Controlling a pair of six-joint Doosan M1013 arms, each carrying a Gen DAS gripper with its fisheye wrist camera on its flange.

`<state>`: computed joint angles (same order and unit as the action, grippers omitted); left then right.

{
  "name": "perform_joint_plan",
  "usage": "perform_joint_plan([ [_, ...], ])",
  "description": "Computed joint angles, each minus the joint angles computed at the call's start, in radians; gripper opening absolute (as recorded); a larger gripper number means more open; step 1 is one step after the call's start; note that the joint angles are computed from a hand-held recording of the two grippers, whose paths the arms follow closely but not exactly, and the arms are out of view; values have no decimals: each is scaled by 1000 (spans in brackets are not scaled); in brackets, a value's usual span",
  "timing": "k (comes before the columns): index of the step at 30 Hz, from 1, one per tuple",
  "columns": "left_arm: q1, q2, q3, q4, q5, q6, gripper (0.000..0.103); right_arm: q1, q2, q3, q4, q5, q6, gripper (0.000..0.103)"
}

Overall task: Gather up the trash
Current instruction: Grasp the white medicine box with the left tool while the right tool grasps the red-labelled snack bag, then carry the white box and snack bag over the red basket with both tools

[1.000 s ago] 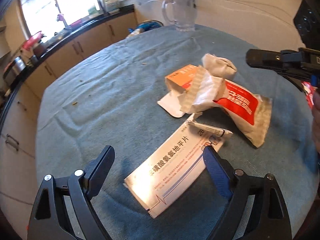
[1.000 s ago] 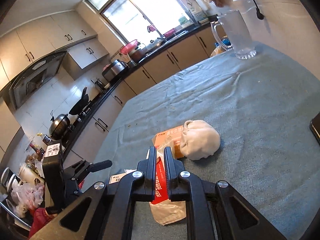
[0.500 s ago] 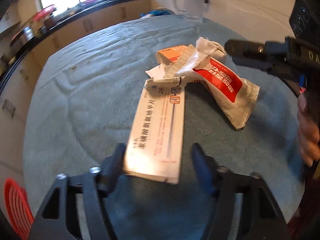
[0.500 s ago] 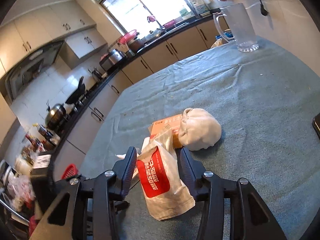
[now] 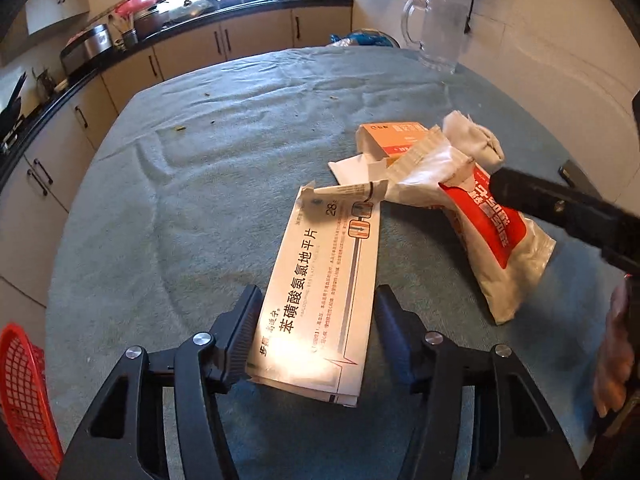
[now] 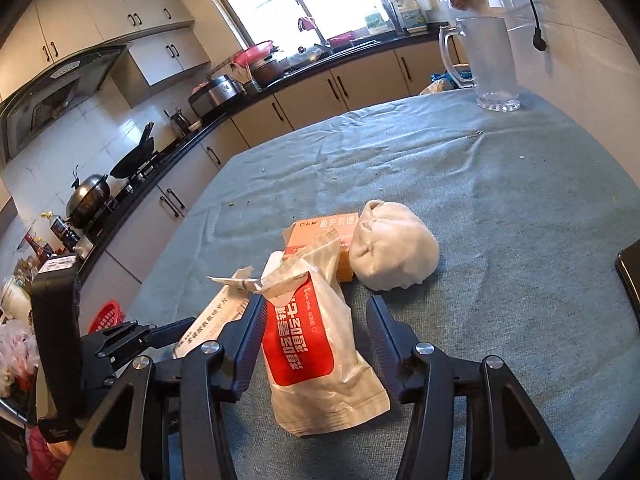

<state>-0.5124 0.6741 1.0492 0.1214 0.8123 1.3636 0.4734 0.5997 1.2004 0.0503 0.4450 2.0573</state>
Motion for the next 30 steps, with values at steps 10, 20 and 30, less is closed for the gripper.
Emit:
perform_joint_plan([
  [10, 18, -114, 175, 106, -190, -174, 56, 70, 49, -90, -370, 156, 75, 70],
  [20, 9, -91, 148, 133, -130, -163, 57, 56, 54, -89, -322, 176, 75, 51],
  [30, 13, -46, 94, 102, -66, -142, 58, 58, 24, -42, -365, 64, 129, 50],
])
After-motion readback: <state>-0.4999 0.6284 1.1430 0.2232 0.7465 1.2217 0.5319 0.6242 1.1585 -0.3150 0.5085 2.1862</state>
